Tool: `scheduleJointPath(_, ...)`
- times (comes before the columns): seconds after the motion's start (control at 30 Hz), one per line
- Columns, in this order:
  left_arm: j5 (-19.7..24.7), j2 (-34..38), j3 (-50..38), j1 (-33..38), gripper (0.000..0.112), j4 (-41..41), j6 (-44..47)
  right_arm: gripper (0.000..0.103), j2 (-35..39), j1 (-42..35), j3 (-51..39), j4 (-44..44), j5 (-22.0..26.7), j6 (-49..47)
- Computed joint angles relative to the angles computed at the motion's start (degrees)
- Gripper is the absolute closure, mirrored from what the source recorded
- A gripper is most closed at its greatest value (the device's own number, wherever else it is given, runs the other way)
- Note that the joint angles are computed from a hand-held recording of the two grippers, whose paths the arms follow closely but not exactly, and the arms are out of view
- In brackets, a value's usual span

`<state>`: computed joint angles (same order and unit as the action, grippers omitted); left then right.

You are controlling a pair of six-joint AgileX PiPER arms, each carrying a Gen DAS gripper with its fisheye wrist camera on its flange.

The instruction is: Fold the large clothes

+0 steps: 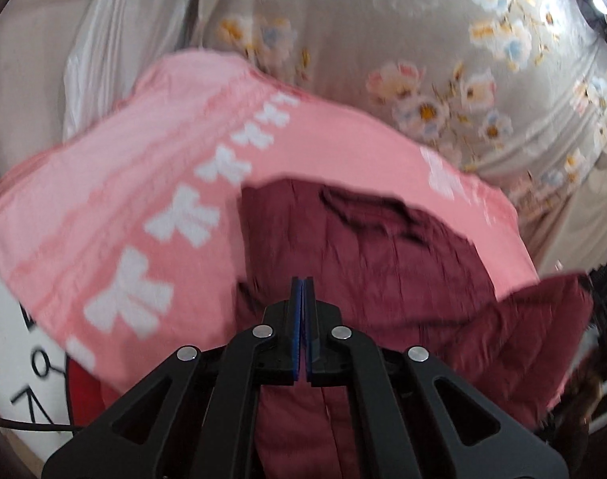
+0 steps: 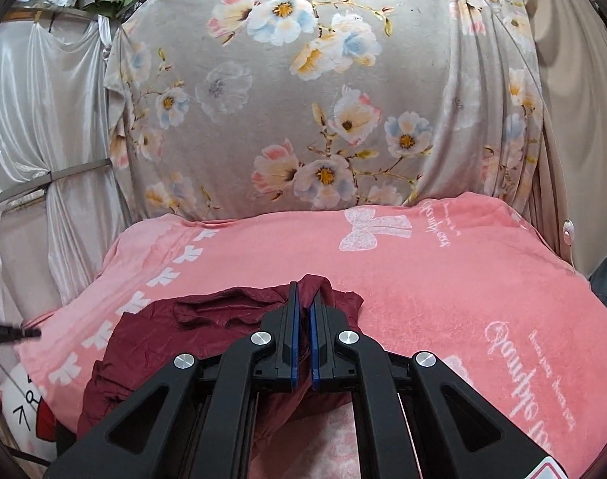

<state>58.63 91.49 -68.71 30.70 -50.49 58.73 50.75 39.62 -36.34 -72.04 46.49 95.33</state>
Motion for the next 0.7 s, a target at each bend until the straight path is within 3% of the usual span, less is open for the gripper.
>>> scheduleJointPath(0.03,2.0,-0.1,1.8,0.9,0.11,1.6,0.5,0.1,-0.4,0.7,0.1,0.0,0.9,0.0)
scheduleJointPath(0.1,4.8,-0.7,5.9,3.0,0.084,4.3,2.5,0.1,-0.9,4.0,0.4,-0.3,4.6,0.7)
scheduleJointPath(0.13,6.0,-0.8,8.5,4.5,0.062,5.7,3.9,0.1,-1.1,5.4,0.6,-0.4,6.2,0.8)
scheduleJointPath(0.17,5.8,-1.3,11.3,5.9,0.052,6.6,5.2,0.1,-1.2,6.5,0.6,-0.4,7.5,0.8)
scheduleJointPath(0.4,8.0,2.1,17.5,11.9,0.049,15.1,5.0,0.1,-0.1,13.2,-0.2,-0.5,14.9,1.2)
scheduleJointPath(0.63,4.4,8.9,20.3,10.4,0.048,15.9,3.6,0.1,0.7,20.1,-0.3,-1.3,21.0,4.3)
scheduleJointPath(0.7,4.8,12.2,19.5,9.1,0.058,15.3,2.3,0.1,0.7,20.5,-0.3,-1.1,21.6,4.4)
